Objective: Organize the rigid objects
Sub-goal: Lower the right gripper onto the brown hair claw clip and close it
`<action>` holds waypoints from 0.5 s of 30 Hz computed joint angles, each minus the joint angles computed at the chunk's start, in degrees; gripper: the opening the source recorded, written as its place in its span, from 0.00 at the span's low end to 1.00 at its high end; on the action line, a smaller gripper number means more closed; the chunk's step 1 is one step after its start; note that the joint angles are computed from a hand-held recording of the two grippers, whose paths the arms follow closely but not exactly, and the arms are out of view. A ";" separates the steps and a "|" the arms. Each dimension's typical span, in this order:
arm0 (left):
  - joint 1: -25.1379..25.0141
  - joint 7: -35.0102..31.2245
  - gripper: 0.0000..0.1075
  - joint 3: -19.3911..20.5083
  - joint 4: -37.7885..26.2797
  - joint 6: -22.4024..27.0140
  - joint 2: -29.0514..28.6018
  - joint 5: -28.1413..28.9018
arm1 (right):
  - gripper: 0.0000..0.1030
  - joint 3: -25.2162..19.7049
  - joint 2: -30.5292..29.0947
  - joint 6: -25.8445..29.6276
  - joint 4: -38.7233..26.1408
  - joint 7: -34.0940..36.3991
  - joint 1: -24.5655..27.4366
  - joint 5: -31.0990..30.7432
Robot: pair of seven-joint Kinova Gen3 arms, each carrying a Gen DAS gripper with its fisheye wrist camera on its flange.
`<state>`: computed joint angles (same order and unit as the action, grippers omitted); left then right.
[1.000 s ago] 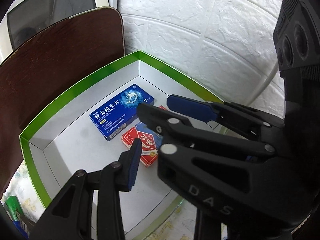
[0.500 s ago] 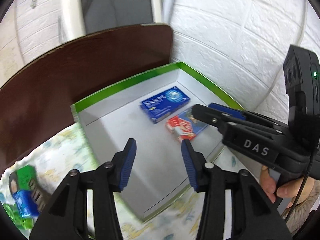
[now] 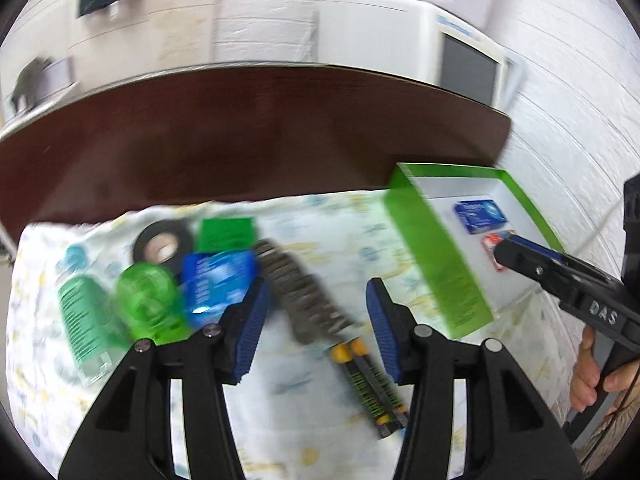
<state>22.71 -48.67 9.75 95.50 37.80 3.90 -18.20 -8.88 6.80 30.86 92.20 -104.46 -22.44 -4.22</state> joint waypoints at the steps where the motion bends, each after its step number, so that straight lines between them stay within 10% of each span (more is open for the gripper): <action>1: -0.69 -0.07 0.45 -0.53 1.68 -0.61 -1.10 0.96 | 0.43 -0.72 0.63 0.62 -0.72 0.70 -0.77 0.29; 4: -2.65 -0.28 0.45 -1.01 5.90 -1.41 -3.88 2.09 | 0.69 -1.65 3.15 2.15 -3.02 0.96 -4.47 3.46; 15: -9.94 -9.22 0.49 -1.57 16.58 -6.47 -10.97 11.48 | 0.71 2.11 12.81 10.03 -12.53 -10.16 -17.79 18.03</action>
